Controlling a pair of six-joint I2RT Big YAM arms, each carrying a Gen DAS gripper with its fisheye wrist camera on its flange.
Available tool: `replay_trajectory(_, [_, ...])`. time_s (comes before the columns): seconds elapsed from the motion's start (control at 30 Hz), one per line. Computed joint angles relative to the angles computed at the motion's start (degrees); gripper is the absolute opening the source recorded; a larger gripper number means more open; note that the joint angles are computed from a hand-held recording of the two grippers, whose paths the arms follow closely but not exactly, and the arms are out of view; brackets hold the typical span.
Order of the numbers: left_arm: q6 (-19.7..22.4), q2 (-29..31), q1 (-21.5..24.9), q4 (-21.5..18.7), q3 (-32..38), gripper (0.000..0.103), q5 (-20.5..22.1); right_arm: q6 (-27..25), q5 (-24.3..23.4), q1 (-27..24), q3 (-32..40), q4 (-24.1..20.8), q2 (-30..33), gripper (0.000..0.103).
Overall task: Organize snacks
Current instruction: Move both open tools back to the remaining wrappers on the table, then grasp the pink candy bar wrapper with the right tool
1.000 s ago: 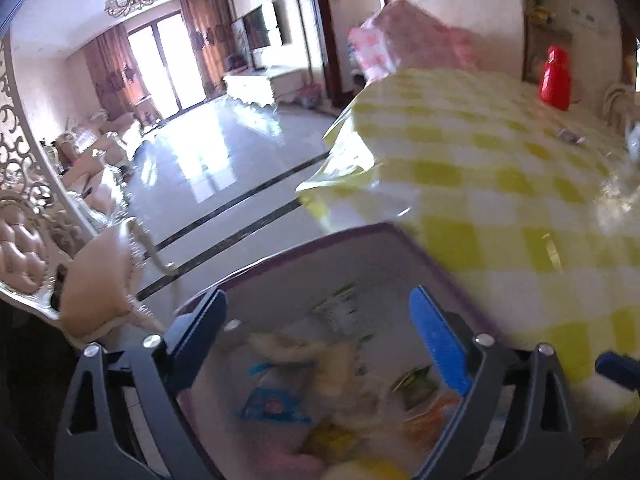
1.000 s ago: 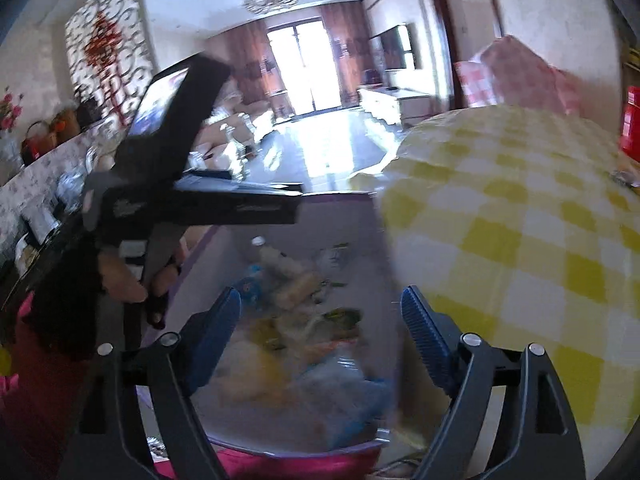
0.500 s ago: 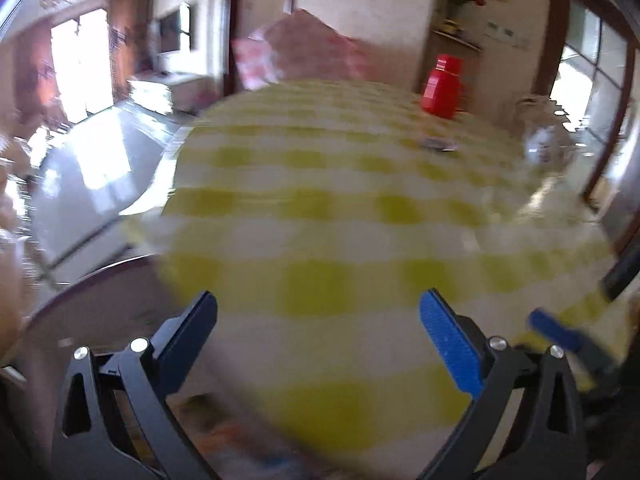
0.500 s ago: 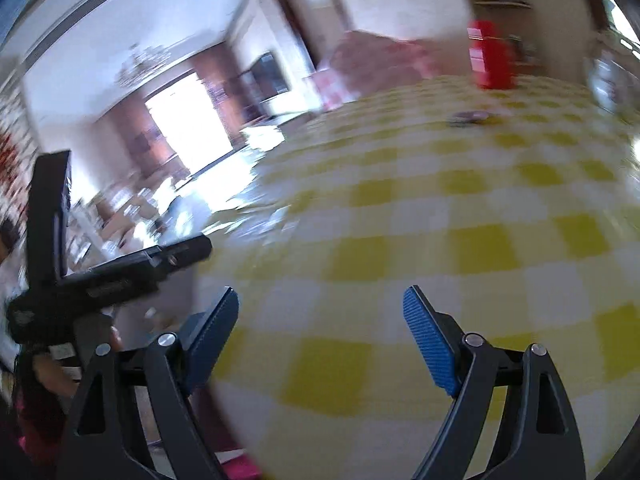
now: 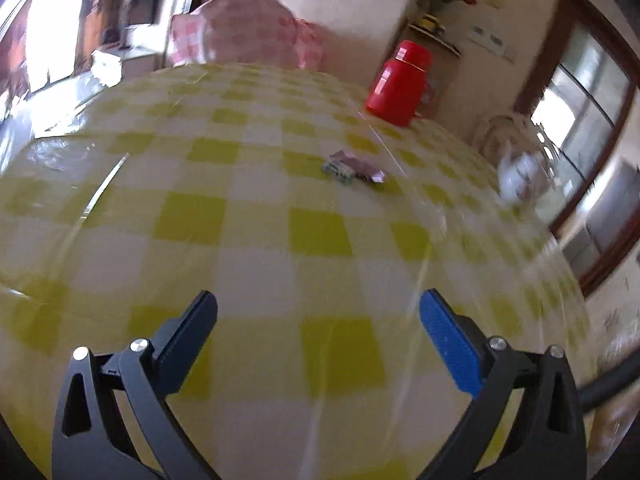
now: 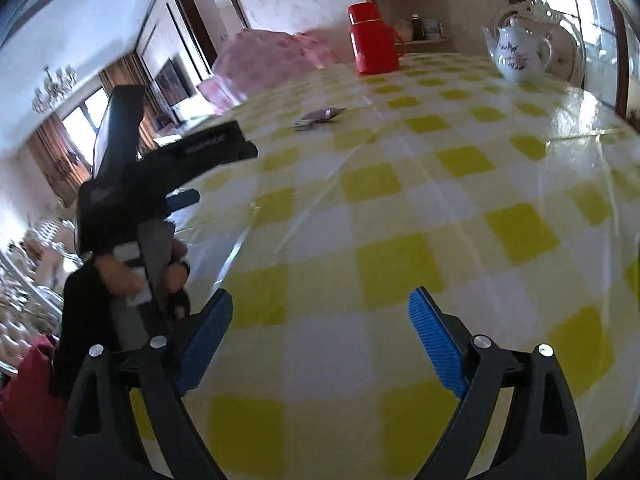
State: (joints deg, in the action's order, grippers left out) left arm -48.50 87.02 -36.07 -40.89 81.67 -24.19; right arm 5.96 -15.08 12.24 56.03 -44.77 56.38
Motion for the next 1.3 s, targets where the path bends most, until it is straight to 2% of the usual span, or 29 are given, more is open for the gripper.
replay_trajectory(0.13, [-4.15, 2.57, 2.92, 2.74, 2.62, 0.101, 0.65, -0.12, 2.71, -0.74, 3.03, 1.76, 4.74, 0.087])
replay_trajectory(0.23, [-7.28, 2.46, 4.31, 8.84, 0.49, 0.101, 0.51, 2.53, 3.38, -2.27, 5.23, 3.3, 8.5, 0.088])
replay_trajectory(0.3, [-8.5, 1.72, 5.08, 10.42, -1.35, 0.101, 2.93, 3.49, 3.75, -3.05, 6.88, 3.24, 11.08, 0.088])
replay_trajectory(0.33, [-10.14, 1.85, 5.99, 9.6, -1.26, 0.101, 6.61, 3.68, 4.2, -3.29, 7.99, 3.31, 12.7, 0.088])
replay_trajectory(0.37, [-10.92, 1.21, 6.61, 11.65, -2.49, 0.101, 9.27, 3.8, 4.78, -3.3, 9.22, 3.09, 14.18, 0.088])
replay_trajectory(0.4, [-10.97, 0.81, 6.68, 12.76, -3.2, 0.101, 9.32, 3.9, 5.4, -3.26, 10.88, 3.11, 16.29, 0.088])
replay_trajectory(0.43, [-10.24, 0.72, 6.6, 12.09, -2.89, 0.101, 8.46, 3.85, 5.78, -3.18, 12.05, 3.37, 17.71, 0.088])
replay_trajectory(0.5, [-6.79, 0.38, 6.77, 13.26, -2.84, 0.101, 8.63, 3.59, 7.15, -2.73, 14.49, 4.12, 20.72, 0.088])
replay_trajectory(0.57, [-4.93, 0.2, 6.62, 13.08, -2.67, 0.101, 6.34, 3.63, 7.7, -2.45, 17.81, 4.0, 24.08, 0.088])
replay_trajectory(0.63, [-5.47, -0.4, 6.78, 13.35, -3.25, 0.101, 5.0, 2.69, 7.58, -2.24, 20.84, 5.24, 27.13, 0.088])
replay_trajectory(0.77, [-9.26, -0.95, 7.33, 9.53, -3.27, 0.101, 1.58, 0.31, 7.87, -1.21, 26.85, 6.68, 32.56, 0.088])
replay_trajectory(0.83, [-13.04, -1.53, 7.68, 6.96, -3.72, 0.101, -1.01, -0.77, 7.79, -0.31, 30.63, 6.54, 35.49, 0.087])
replay_trajectory(0.9, [-15.43, -2.01, 8.07, 5.02, -4.04, 0.101, -2.35, -1.51, 9.08, 1.03, 35.24, 5.92, 38.85, 0.081])
replay_trajectory(1.0, [-16.98, -2.39, 8.7, 4.37, -4.47, 0.101, -1.71, -3.81, 9.41, 2.84, 43.63, 2.55, 44.57, 0.068])
replay_trajectory(1.17, [-16.81, -2.5, 8.74, 4.42, -4.68, 0.101, -0.6, -8.07, 13.73, 5.02, 55.6, -3.16, 53.34, 0.065])
replay_trajectory(1.3, [-17.46, -2.45, 8.92, 4.99, -4.78, 0.101, 0.45, -16.01, 15.78, 6.78, 63.17, -9.33, 58.97, 0.064])
